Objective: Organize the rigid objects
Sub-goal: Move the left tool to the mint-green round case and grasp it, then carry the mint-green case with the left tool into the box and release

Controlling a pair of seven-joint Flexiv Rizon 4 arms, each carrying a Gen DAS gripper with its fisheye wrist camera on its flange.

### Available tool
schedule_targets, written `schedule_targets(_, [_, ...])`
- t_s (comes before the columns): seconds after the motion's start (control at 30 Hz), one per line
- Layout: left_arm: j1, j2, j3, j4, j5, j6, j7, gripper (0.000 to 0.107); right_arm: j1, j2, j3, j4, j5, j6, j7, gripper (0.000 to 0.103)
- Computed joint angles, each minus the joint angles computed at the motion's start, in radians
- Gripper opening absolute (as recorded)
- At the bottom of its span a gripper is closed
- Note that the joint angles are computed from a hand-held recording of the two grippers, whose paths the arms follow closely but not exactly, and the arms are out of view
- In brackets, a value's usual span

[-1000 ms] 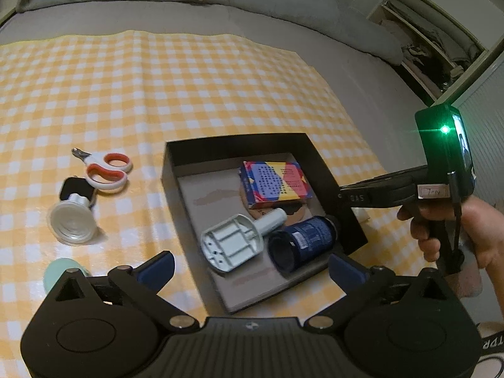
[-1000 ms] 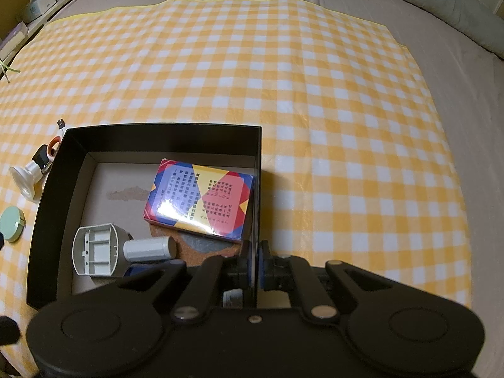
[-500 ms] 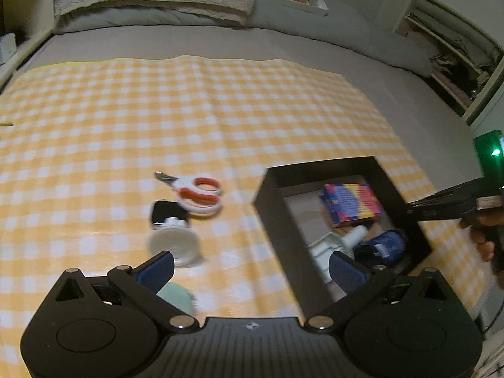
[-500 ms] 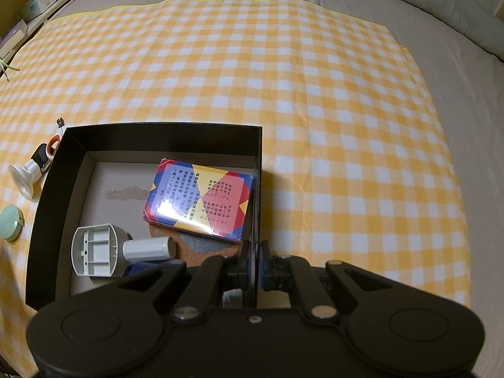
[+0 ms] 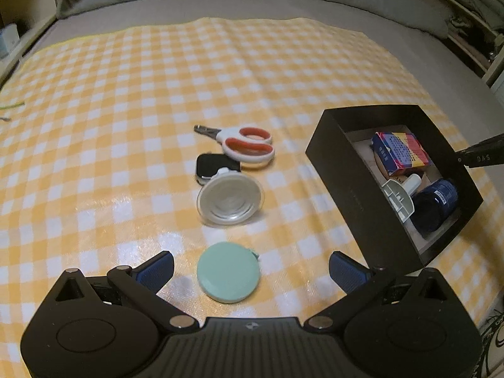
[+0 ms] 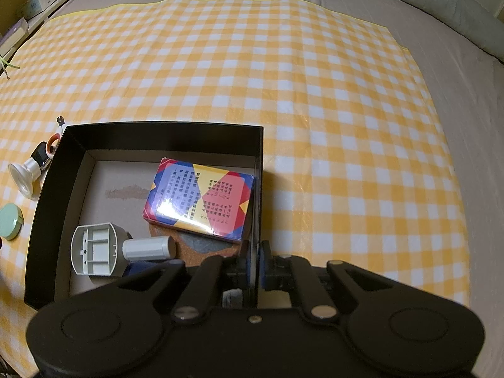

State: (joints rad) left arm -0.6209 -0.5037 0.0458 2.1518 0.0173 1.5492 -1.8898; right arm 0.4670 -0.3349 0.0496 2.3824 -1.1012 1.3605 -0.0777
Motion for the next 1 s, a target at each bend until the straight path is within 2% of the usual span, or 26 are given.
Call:
schedule_targets(0.03, [0.024,-0.001,-0.022,0.009,-0.005,0.012,0.009,0.101,0.000,0.000,0.000,0.000,0.000,0.000,-0.001,0.006])
schedule_targets(0.1, [0.014,-0.007,-0.005,0.010,-0.003,0.020,0.009,0.099,0.000,0.000,0.001,-0.001,0.001,-0.002,-0.001,0.006])
schedule_targets(0.23, [0.027,-0.019,-0.010,0.009,-0.003,0.014,0.035,0.085,0.001,0.000,0.002,-0.001,0.002,-0.002,0.001,0.006])
schedule_targets(0.33, [0.037,-0.029,-0.020,0.008,-0.008,0.004,0.055,0.080,0.001,-0.001,0.000,-0.001,0.000,-0.001,0.002,0.007])
schedule_targets(0.47, [-0.020,-0.045,0.039,-0.021,0.027,-0.026,0.066,0.076,-0.001,-0.001,-0.001,-0.001,-0.002,0.001,0.002,0.007])
schedule_targets(0.53, [-0.025,-0.045,0.043,-0.027,0.039,-0.029,0.067,0.066,0.000,-0.001,0.001,-0.002,0.000,-0.002,0.002,0.007])
schedule_targets(0.67, [0.008,-0.040,0.005,-0.022,0.040,-0.029,0.096,0.051,0.000,-0.002,0.001,-0.002,0.001,-0.002,0.001,0.007])
schedule_targets(0.8, [0.045,-0.039,-0.036,-0.011,0.027,-0.016,0.125,0.051,0.001,-0.002,0.002,-0.002,0.003,-0.004,-0.002,0.007])
schedule_targets(1.0, [0.045,-0.026,-0.033,0.006,-0.002,0.032,0.118,0.051,0.001,-0.003,0.001,-0.003,0.003,-0.005,-0.002,0.007])
